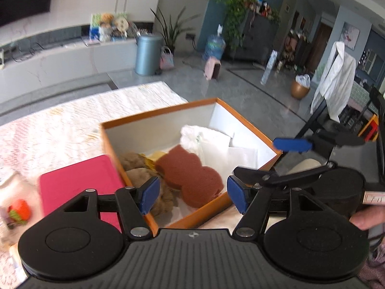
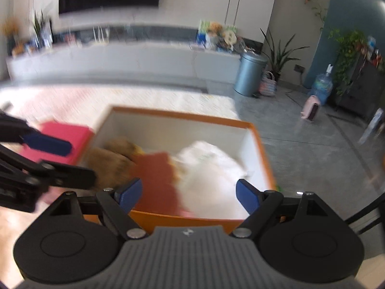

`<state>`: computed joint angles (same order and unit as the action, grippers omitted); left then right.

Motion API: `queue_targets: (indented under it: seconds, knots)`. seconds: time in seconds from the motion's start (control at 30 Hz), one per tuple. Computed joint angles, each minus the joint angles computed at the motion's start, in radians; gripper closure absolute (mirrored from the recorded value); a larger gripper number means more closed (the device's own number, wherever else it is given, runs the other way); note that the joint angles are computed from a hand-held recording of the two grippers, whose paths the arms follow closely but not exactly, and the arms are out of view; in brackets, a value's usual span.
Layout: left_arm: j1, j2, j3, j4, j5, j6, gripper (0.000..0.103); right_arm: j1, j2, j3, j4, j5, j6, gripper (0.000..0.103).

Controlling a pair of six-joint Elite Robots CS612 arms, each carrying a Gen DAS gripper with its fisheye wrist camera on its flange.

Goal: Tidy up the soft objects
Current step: 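Move both tools back over the bed toward the wipes packet and silver bag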

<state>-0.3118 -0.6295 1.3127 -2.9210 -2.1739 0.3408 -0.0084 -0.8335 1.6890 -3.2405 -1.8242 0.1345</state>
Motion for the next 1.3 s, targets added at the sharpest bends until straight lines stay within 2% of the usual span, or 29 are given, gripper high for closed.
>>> queue_targets:
  seconds: [0.17, 0.3, 0.53, 0.67, 0.83, 0.97, 1.17, 1.3]
  knots:
    - [0.038, -0.011, 0.062, -0.15, 0.011, -0.069, 0.028, 0.05, 0.042, -0.009, -0.12, -0.007, 0.059, 0.02]
    - [0.067, -0.012, 0.094, -0.222, 0.056, -0.109, 0.028, 0.086, 0.072, -0.025, -0.167, -0.031, 0.103, 0.02]
    - [0.11, -0.012, 0.115, -0.249, 0.16, -0.098, 0.029, 0.137, 0.108, -0.072, -0.172, -0.038, 0.107, 0.021]
    - [0.138, -0.011, 0.119, -0.252, 0.197, -0.125, 0.029, 0.158, 0.135, -0.111, -0.199, 0.001, 0.066, 0.021]
    - [0.157, -0.007, 0.108, -0.221, 0.283, -0.186, 0.031, 0.187, 0.171, -0.172, -0.171, 0.026, -0.018, 0.021]
    - [0.173, 0.004, 0.088, -0.191, 0.293, -0.204, 0.032, 0.204, 0.196, -0.221, -0.132, 0.059, -0.118, 0.021]
    - [0.188, 0.019, 0.057, -0.124, 0.267, -0.145, 0.032, 0.211, 0.232, -0.288, -0.063, 0.114, -0.284, 0.027]
    - [0.188, 0.036, 0.016, -0.057, 0.266, -0.106, 0.032, 0.215, 0.26, -0.345, 0.006, 0.133, -0.449, 0.032]
